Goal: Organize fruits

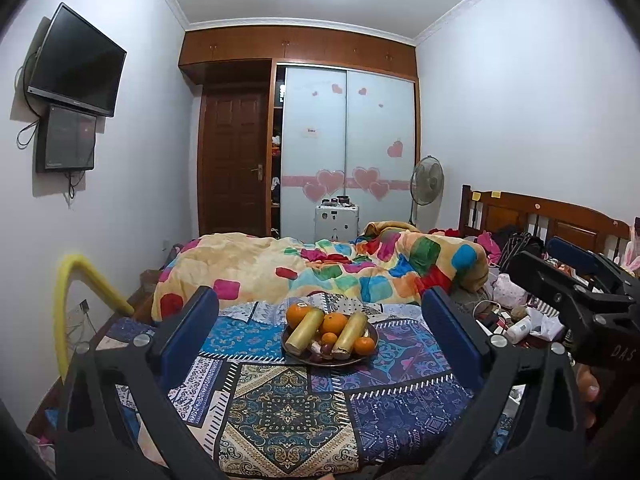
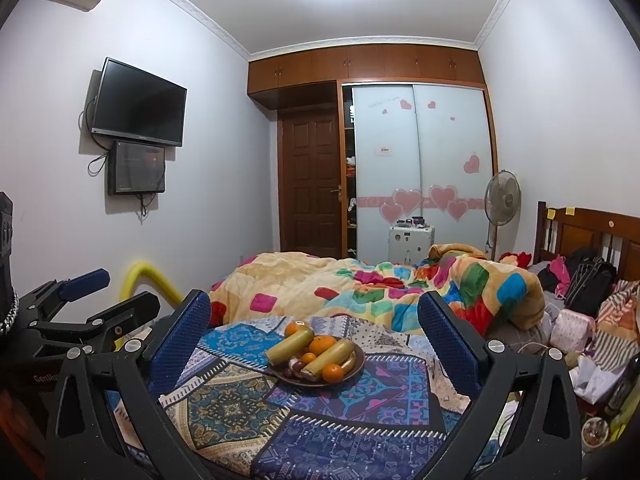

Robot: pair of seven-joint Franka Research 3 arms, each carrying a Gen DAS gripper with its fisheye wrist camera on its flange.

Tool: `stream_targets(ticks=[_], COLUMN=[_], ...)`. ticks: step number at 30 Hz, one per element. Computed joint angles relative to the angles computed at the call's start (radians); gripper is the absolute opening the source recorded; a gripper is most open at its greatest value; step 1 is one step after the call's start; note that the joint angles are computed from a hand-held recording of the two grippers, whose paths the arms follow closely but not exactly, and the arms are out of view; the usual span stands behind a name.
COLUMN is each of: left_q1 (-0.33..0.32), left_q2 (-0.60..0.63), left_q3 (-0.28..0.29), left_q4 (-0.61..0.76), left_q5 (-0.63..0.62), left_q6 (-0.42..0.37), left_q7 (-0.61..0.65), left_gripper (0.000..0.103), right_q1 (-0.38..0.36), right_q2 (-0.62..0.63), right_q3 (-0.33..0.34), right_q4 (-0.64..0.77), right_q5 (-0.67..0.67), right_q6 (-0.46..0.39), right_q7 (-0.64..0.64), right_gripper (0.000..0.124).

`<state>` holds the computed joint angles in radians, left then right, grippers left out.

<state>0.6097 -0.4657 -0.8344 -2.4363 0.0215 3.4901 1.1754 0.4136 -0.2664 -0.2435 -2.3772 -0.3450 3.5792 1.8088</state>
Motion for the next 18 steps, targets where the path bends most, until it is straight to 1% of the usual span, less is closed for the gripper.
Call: stream_targets(ticks=[3,10,12,18], left_q1=[-0.006,-0.056,-0.058,-0.071], left_q2=[0.001,0.014,0.012,0.014], left_q3=[0.002,0.048,0.049,0.059], left_q4=[0.000,-0.004,-0.005,-0.006], left_q5=[0.001,0.011,0.009,0.008], left_q6=[0.001,-0.007,-0.007,-0.009], left_q7=[0.002,0.008,0.012,0.015], left_gripper=[0.103,0.103,0.103,0.103], right_q1=[-0.004,0.003,-0.004,0.001], right_q2=[-0.002,-0.007,-0.007,-0.014], right_q3=[0.004,-0.004,0.005,0.001], right_q4=[-0.002,-0.001,-0.003,-0.007], right_q5=[0.003,0.001,0.013,0.020], right_q6=[0.002,-0.004,-0.003,-0.009], right_q7=[-0.002,0.000,-0.009,-0.016], right_gripper=[0.103,0.103,0.103,0.103])
